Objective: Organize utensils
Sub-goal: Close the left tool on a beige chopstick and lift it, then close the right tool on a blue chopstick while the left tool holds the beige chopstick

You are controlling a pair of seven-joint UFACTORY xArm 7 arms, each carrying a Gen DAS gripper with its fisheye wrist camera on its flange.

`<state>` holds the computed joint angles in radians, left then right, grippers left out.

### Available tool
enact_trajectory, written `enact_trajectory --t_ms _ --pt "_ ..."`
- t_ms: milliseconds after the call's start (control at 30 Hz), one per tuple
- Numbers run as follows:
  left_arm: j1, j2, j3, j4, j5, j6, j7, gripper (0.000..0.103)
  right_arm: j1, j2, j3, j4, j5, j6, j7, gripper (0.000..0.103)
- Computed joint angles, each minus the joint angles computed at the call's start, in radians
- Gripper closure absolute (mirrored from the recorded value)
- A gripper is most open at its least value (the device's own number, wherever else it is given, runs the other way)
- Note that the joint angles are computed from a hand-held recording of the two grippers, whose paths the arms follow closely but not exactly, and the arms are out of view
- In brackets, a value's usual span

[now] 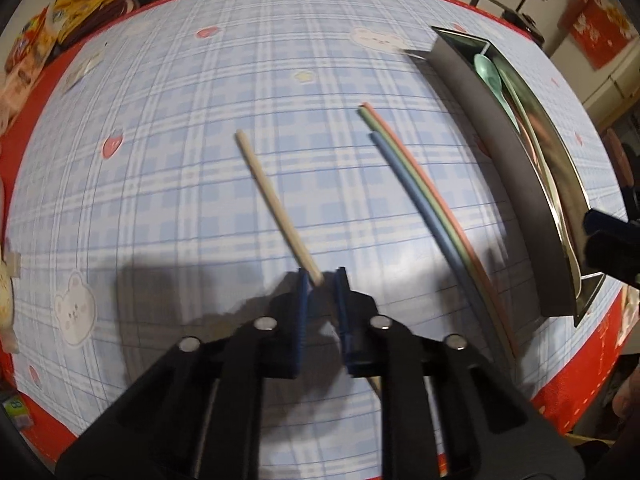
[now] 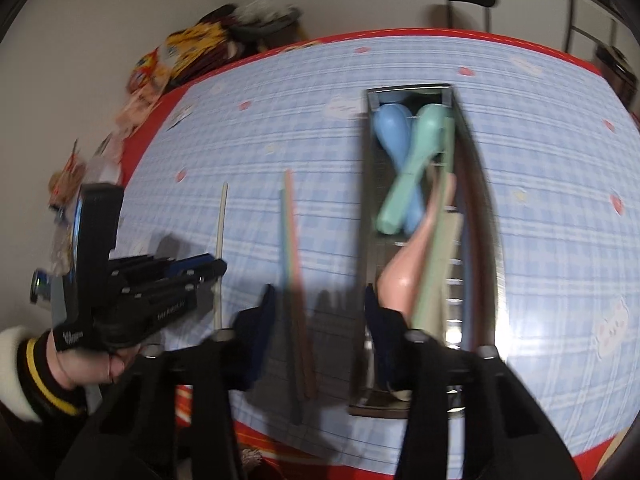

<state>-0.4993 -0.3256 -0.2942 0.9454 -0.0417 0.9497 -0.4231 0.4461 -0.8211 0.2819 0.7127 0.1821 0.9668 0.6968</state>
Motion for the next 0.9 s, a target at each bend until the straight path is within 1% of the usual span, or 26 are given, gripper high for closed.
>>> enact_trajectory --t_ms 33,100,200,333,500,733,900 --pt "-0.003 -0.012 0.006 -0.01 -0.011 0.002 0.009 0.089 0.011 0.025 -0.003 0.01 0.005 -0.011 -0.02 0.081" --pt "-0.004 -0.033 0.014 -0.028 -0.02 0.007 0.026 0.092 0.029 0.077 -0.006 0.033 0.014 -0.024 -0.056 0.088" --pt "-0.013 -0.078 0.022 -0.065 -0.053 0.004 0.051 0.092 0.051 0.17 -0.008 0.072 0.028 -0.036 -0.104 0.091" --pt "-0.008 -0.157 0.036 -0.122 -0.093 0.011 0.052 0.092 0.052 0.274 0.006 0.121 0.019 -0.015 -0.114 0.091" --pt "0.015 -0.196 0.05 -0.161 -0.111 -0.006 0.051 0.091 0.05 0.334 0.015 0.149 -0.008 0.015 -0.102 0.091" --pt "0.02 -0.236 0.068 -0.193 -0.139 -0.011 0.086 0.091 0.044 0.37 0.024 0.175 -0.053 0.054 -0.071 0.091" --pt "0.021 -0.239 0.07 -0.203 -0.15 -0.029 0.119 0.091 0.044 0.374 0.032 0.175 -0.078 0.055 -0.054 0.091"
